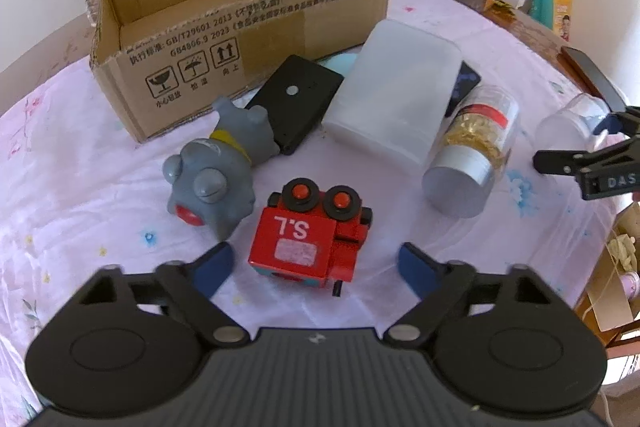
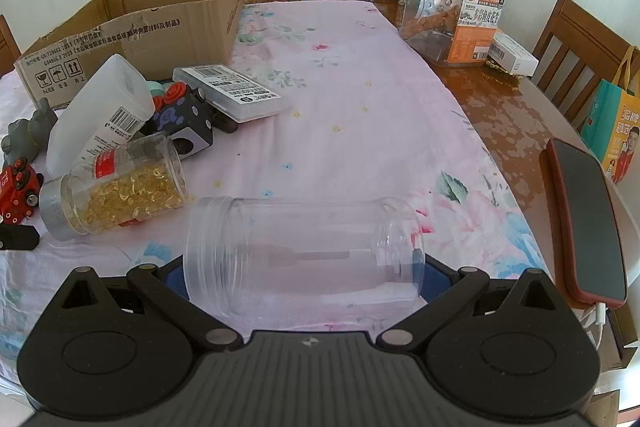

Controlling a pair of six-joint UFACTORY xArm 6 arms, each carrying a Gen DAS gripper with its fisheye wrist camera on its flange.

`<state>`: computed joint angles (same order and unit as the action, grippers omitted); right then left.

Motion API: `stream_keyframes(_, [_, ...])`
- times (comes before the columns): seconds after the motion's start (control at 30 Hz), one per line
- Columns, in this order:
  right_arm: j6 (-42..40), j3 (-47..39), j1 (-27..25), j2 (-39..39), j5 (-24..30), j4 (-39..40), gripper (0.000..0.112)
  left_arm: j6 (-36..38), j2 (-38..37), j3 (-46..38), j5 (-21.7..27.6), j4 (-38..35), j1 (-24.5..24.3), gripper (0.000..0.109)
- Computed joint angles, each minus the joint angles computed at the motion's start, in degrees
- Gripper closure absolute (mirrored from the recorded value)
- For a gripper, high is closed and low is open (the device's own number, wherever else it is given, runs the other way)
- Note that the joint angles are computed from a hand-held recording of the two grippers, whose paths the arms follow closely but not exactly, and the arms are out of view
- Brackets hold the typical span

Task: Organize rigid objects
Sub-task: 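Grasp the red toy train with the left tool while the right tool holds the jar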

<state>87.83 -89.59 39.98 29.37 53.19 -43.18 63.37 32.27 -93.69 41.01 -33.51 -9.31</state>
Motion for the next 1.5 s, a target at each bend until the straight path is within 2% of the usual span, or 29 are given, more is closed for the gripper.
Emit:
stream_keyframes(0.17, [0.15,0.11,0.02,-0.05,-0.03,-0.16,0.009,2.31,-0.65,0.77,-0.15,-1.58,0.06,0.04])
stream_keyframes(0.23, [-0.22,-0.13,-0.06,0.02,0.07,0.25,0.009,2.75,-0.9,1.13,-0.53,-2.32,0.02,0.054])
stream_keyframes(0.3, [-0.43,-0.27,-0.1,0.08,0.14,0.46,0.009,3.1,-1.43,1.69,-0.33,-2.58,0.13,0.06])
stream_keyframes(0.43, [-0.76,-0.44,-0.17,0.14,0.17,0.78,0.009,4.78,-3.63,4.28,0.51,-2.1,0.06,0.06])
stream_keyframes(0.53, [-1.14,-0.6,-0.26,0.21,0.18,1.16,0.009,5.41,-4.84,6.4,-1.29,-2.52,-0.47,0.059])
stream_keyframes(0.8, [-6.44,-2.4,-0.78,0.64,0.55,6.49,0.009,4.19,-3.3,4.26,-1.31,-1.74,-1.19,0.058])
stream_keyframes(0.9, [-7.22,-3.57,-0.55,1.05,2.05,7.73,0.009,2.7,-3.47,4.43,-1.64,-0.78,-1.54,0.057])
stream_keyframes(1.0, [-7.58,-3.95,-0.52,1.03,2.12,8.54,0.009,0.88,-3.45,4.3,-1.6,0.04,-1.81,0.051])
stream_keyframes(1.2, [-8.94,-7.37,-0.27,2.2,5.38,8.97,0.009,-1.11,-3.85,4.6,-2.75,0.59,-2.2,0.05])
stream_keyframes(1.5, [-11.06,-9.66,-0.6,2.86,7.24,10.88,0.013,-3.22,-3.61,4.38,-3.07,2.42,-2.58,0.052])
